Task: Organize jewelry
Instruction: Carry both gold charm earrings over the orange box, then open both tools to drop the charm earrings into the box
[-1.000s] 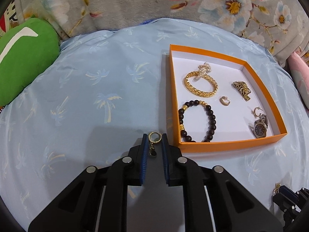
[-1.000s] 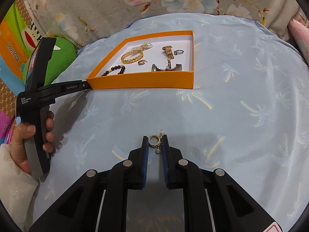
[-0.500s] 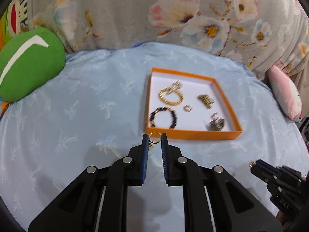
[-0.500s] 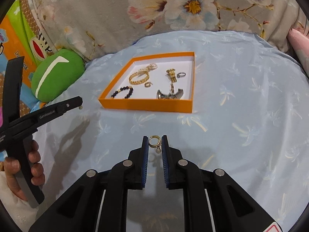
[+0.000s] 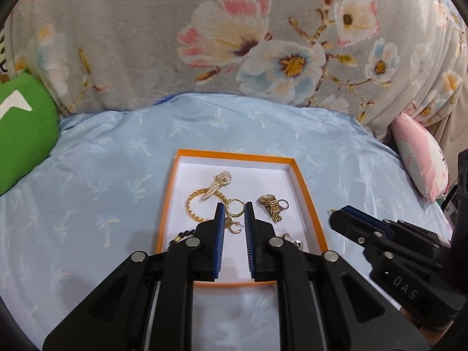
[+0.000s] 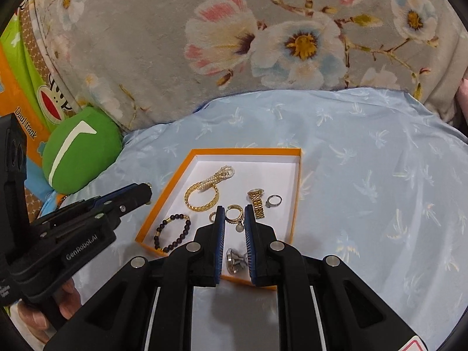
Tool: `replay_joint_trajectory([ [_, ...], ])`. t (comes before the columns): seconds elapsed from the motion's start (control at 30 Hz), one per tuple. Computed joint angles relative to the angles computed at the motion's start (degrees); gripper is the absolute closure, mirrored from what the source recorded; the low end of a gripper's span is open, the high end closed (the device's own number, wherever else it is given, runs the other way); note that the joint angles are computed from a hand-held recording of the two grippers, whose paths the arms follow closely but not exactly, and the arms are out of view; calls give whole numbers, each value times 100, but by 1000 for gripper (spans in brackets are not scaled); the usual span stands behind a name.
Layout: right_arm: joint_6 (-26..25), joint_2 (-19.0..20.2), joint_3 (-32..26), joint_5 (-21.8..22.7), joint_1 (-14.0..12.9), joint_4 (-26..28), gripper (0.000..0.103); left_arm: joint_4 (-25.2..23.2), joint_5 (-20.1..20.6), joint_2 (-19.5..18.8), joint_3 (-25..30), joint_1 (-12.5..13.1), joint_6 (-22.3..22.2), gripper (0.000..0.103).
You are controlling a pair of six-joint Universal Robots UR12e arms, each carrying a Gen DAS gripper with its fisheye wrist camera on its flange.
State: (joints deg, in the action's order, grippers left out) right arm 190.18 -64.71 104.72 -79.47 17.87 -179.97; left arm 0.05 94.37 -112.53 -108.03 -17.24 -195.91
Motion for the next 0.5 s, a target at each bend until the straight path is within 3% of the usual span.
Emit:
replay_joint_trajectory([
  [0.2,-120,357,-397,-80,67,355,90,-222,4,-374,319,-3,-80,90],
  [0.37,-194,511,-489,-90,75,324,90,-238,152,-494,385,-14,-96,90],
  [0.5,-44,496,-417,-79,44,127,89,-110,232,-467,301,15,-195,69],
])
